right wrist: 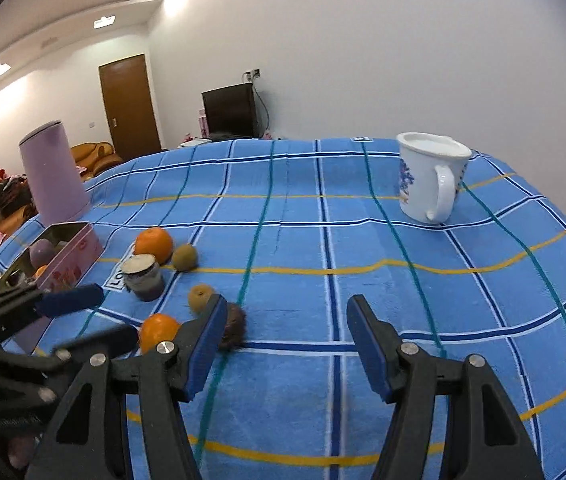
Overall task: Organize fruits
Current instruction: 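Grasp an orange with the left tool while the right tool grasps a dark brown round fruit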
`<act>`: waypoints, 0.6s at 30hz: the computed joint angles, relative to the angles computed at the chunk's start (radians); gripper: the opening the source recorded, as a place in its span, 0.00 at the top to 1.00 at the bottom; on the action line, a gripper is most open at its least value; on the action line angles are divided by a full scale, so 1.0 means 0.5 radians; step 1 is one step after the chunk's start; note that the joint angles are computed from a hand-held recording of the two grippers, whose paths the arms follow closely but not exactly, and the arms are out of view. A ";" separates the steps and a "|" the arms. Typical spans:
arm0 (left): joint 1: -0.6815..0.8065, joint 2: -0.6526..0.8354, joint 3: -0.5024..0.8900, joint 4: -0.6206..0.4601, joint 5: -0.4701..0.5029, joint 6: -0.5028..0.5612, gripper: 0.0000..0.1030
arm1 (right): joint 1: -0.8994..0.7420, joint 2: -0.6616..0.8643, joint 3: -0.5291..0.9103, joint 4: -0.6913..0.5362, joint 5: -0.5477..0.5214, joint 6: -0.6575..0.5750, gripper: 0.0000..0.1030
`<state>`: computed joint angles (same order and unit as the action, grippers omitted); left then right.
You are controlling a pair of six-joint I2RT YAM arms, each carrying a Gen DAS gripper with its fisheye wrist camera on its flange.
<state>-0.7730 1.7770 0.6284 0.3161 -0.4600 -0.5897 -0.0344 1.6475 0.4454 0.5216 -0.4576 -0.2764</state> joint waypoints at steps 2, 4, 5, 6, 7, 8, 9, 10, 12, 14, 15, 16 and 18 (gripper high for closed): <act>0.043 0.074 0.065 0.011 0.125 0.034 0.44 | -0.060 0.021 0.036 -0.053 -0.055 -0.022 0.38; 0.071 0.152 0.131 -0.008 0.214 0.050 0.54 | -0.090 0.060 0.080 -0.085 -0.085 -0.010 0.38; 0.083 0.197 0.177 -0.045 0.236 0.057 0.55 | -0.094 0.074 0.094 -0.094 -0.092 -0.007 0.38; 0.084 0.228 0.206 -0.062 0.228 0.057 0.56 | -0.094 0.087 0.111 -0.115 -0.100 -0.015 0.38; 0.093 0.248 0.220 -0.067 0.237 0.061 0.56 | -0.080 0.098 0.130 -0.143 -0.094 -0.027 0.38; 0.110 0.258 0.223 -0.065 0.267 0.057 0.62 | -0.063 0.104 0.141 -0.161 -0.081 -0.038 0.38; 0.135 0.250 0.198 -0.026 0.317 0.063 0.62 | -0.045 0.106 0.144 -0.166 -0.069 -0.050 0.38; 0.141 0.241 0.179 -0.011 0.332 0.079 0.62 | -0.026 0.104 0.144 -0.168 -0.060 -0.058 0.38; 0.141 0.212 0.135 0.001 0.327 0.097 0.63 | 0.013 0.101 0.143 -0.172 -0.035 -0.068 0.38; 0.156 0.149 0.061 0.014 0.334 0.090 0.63 | 0.055 0.104 0.154 -0.200 -0.014 -0.081 0.38; 0.163 0.098 0.000 0.036 0.328 0.088 0.63 | 0.082 0.100 0.161 -0.231 -0.001 -0.096 0.38; 0.165 0.056 -0.041 0.041 0.307 0.088 0.63 | 0.114 0.095 0.167 -0.262 0.012 -0.118 0.38; 0.177 -0.044 -0.131 0.046 0.237 0.077 0.63 | 0.174 0.093 0.175 -0.297 0.040 -0.152 0.38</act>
